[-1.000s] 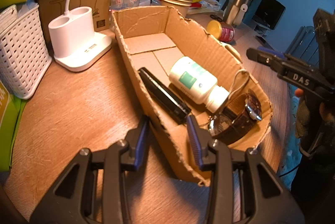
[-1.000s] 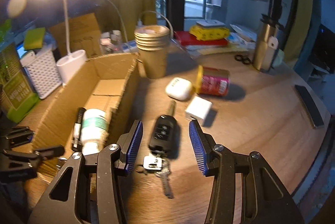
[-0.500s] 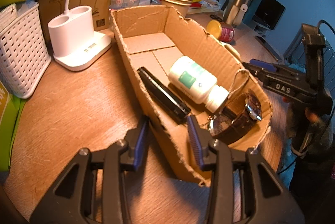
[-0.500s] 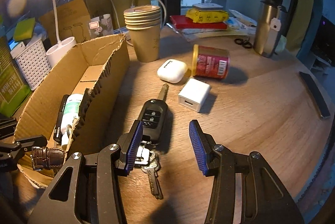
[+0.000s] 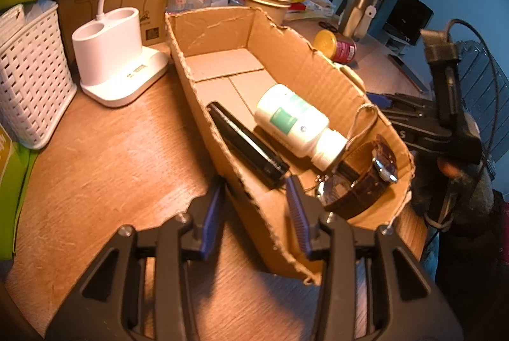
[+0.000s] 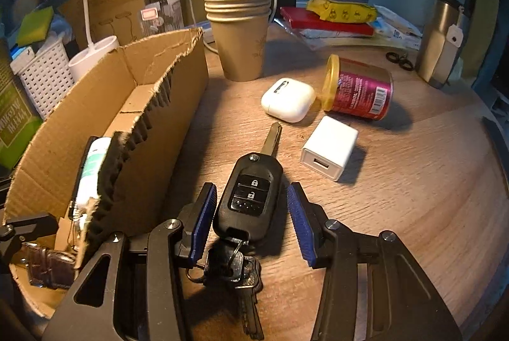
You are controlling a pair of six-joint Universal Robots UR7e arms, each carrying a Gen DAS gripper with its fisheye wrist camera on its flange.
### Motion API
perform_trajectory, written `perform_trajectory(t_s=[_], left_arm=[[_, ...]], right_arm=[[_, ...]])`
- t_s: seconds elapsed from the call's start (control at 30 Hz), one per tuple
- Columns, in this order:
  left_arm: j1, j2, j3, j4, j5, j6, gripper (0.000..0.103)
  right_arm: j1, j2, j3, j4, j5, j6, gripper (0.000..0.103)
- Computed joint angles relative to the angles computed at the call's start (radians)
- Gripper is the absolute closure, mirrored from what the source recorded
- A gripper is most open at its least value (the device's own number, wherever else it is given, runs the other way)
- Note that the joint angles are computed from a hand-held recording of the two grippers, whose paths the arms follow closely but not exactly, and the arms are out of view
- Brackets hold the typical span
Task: Organize rigid objects
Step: 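Close the right tool on the black car key with its keyring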
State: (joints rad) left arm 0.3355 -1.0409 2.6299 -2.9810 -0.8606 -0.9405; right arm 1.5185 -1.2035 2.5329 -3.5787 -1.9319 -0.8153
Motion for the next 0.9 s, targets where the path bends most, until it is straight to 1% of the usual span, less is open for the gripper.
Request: perform_trajectory(t_s=[0.2,0.27,0.33,0.47,0.63,0.67,0.7,0.9], left_arm=[[0.0,0.0,0.0,0.0,0.0,0.0,0.061],[0.0,0.0,0.0,0.0,0.0,0.0,0.061],[0.0,0.002,0.0,-0.001,0.0,-0.001,0.06],[-0.002,0.004,0.001,-0.003,0.0,-0.003,0.06],[-0.002,0.004,0.001,-0.004,0.0,-0.003,0.06],[-0.002,0.004,0.001,-0.004,0.0,-0.003,0.06],[-0.002,0.004,0.001,-0.003,0.0,-0.002,0.06],[-0.001,0.004,0.001,-0.004,0.0,-0.002,0.06]], right_arm=[[0.007,0.031,-0.012,-0.015,-0.029,0.0,0.054],[0.013,0.042,-0.014,-0.028,-0.041,-0.012,0.054],[0.015,0.046,-0.014,-0.033,-0.044,-0.016,0.056],[0.016,0.049,-0.011,-0.043,-0.044,-0.02,0.059],[0.013,0.037,0.001,-0.053,-0.026,-0.017,0.061],[0.012,0.036,0.006,-0.064,-0.023,-0.016,0.064],[0.012,0.036,0.006,-0.068,-0.02,-0.016,0.065],[0.019,0.022,0.019,-0.08,-0.018,-0.024,0.065]])
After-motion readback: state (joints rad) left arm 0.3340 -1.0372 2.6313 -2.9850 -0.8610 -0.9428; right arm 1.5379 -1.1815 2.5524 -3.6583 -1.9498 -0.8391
